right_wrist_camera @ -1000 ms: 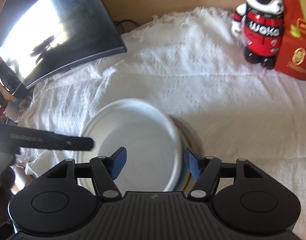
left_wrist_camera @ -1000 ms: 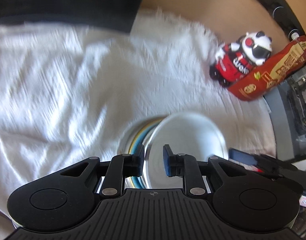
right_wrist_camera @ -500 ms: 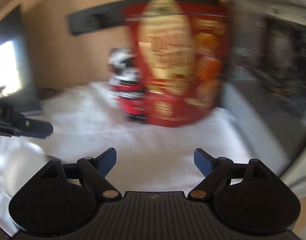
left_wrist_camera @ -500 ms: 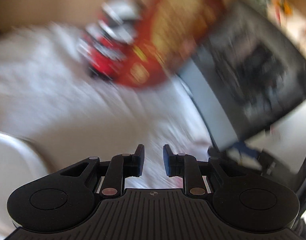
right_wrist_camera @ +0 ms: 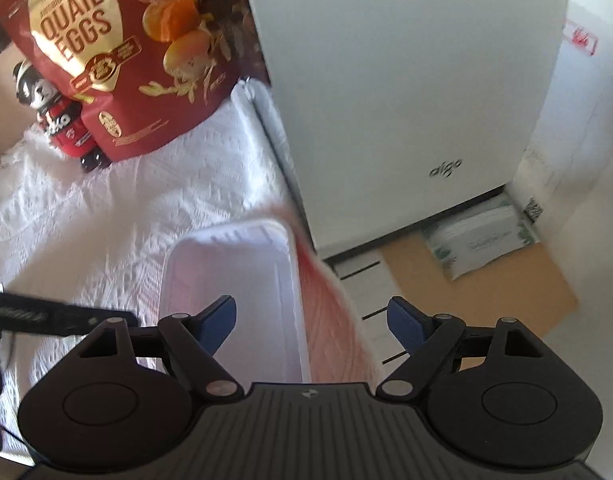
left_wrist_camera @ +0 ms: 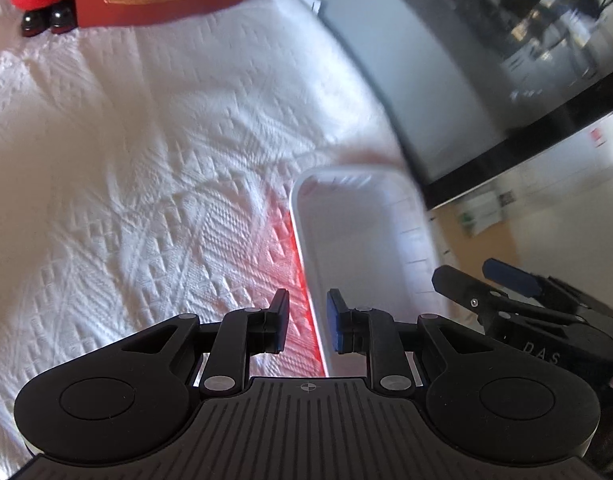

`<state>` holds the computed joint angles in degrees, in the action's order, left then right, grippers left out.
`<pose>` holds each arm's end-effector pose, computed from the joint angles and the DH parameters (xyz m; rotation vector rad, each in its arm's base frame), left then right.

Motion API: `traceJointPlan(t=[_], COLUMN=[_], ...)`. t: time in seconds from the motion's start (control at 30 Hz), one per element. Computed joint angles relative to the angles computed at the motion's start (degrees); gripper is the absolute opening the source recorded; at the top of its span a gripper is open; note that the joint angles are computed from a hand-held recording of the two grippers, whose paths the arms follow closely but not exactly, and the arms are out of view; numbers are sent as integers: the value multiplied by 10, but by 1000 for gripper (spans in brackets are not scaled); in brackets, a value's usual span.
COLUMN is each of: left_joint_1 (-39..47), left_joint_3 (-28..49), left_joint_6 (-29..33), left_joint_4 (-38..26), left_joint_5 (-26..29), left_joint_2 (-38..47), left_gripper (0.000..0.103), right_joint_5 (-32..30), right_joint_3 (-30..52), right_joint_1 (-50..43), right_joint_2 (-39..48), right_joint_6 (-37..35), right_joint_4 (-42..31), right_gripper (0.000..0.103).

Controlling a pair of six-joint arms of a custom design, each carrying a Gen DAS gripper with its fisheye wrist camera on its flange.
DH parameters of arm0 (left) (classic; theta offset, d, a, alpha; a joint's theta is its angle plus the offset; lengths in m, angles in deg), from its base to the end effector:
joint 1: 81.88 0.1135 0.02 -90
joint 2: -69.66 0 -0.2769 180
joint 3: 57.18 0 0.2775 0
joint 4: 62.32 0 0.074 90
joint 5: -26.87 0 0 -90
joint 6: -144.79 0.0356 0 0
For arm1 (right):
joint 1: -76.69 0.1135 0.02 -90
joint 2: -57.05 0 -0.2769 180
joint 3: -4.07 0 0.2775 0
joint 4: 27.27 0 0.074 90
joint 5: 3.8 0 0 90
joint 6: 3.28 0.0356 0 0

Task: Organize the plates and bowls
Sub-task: 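Grasp the rectangular dish rim with both tools and lift it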

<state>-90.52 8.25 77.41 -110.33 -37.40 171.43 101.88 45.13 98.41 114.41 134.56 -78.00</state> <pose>0.3046 -0.0619 0.1146 0.8188 2.8046 -0.6447 0.1701 0.0574 0.1691 0.6734 2.5738 0.0075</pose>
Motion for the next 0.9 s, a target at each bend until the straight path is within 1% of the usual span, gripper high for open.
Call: traceJointPlan(t=[0.03,0.07,0.1,0.13,0.17,0.2,0.27,0.3,0.33,0.37,0.43,0.53,0.67,0.77,0.9], left_joint_1=[-7,-13,-19,-21,-24,-25,-18,-8,2,15,52,126,251,354,464], left_joint_3=[-6,-8,-10,-10,-10,-11,-14,-13,-12,-8,4,16,62,138,286], left_joint_6=[-4,-9,-19,-26,-33,-36,-25,-16,-13,-8,12,36,52,95,170], left_joint_4=[16,28,41,48,55,60,58,50,42,29,0,-20,-62,-140,-268], left_joint_5=[-9,-13,-12,-11,-10,-8,9,22,23,25,39,76,140,180,188], left_joint_2=[6,14,25,35,43,49,56,59,57,53,28,-41,-105,-101,-33], left_gripper=[23,24,24,24,24,24,22,22,20,20,20,20,20,20,20], right_joint_5=[-2,-3,-9,-26,-46,-69,-90,-95,-103,-103,-102,-83,-61,-60,-73], right_joint_3=[-3,-2,-3,-4,-6,-8,-10,-8,-3,7,37,103,214,292,414], right_joint_1=[2,11,10,6,-3,-12,-16,-14,-10,-3,12,42,87,131,189], right_joint_2=[13,25,44,60,67,87,110,115,120,126,133,140,193,238,332], right_joint_6=[-2,4,5,7,5,-1,-13,-18,-21,-19,-18,-36,-70,-84,-81], right_joint_4=[14,19,32,44,51,71,87,87,88,80,65,59,77,104,124], right_gripper=[74,65,58,47,40,38,34,33,33,33,33,33,34,34,34])
